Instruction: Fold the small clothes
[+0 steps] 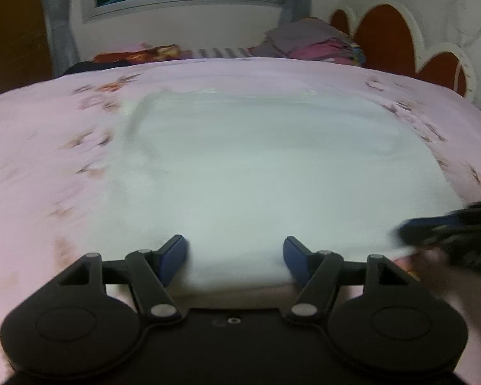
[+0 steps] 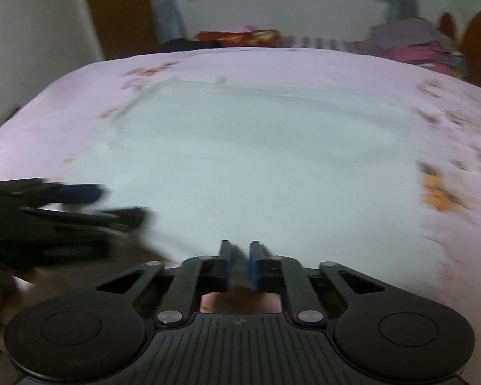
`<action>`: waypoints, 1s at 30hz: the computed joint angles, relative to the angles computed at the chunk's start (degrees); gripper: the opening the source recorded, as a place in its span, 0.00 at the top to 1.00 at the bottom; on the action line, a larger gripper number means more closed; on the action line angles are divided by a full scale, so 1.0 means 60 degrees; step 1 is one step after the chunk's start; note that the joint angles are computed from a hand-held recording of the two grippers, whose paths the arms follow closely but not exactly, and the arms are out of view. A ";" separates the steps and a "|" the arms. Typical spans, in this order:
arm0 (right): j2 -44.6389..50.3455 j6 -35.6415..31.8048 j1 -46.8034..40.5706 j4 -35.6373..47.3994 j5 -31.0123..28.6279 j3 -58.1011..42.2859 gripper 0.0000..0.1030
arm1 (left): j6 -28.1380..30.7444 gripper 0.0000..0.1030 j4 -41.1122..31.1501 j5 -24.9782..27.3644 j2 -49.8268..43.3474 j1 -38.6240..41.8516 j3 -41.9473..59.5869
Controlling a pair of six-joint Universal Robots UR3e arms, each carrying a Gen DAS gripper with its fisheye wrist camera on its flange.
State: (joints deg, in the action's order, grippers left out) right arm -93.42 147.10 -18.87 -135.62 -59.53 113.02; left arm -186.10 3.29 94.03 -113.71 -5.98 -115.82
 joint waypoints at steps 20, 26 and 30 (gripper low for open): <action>-0.1115 -0.0337 -0.1925 0.0660 -0.0549 0.0333 1.00 | -0.0069 0.39 -0.0362 -0.0192 0.1255 0.1105 -0.1189; -0.1045 -0.0437 -0.1973 0.1484 -0.0727 -0.0094 1.00 | -0.0051 0.39 -0.0578 -0.0111 0.1270 0.1028 -0.1062; -0.1217 -0.0620 -0.2205 0.1589 -0.0555 0.0167 1.00 | 0.0014 0.39 -0.0652 -0.0099 0.1231 0.1028 -0.0988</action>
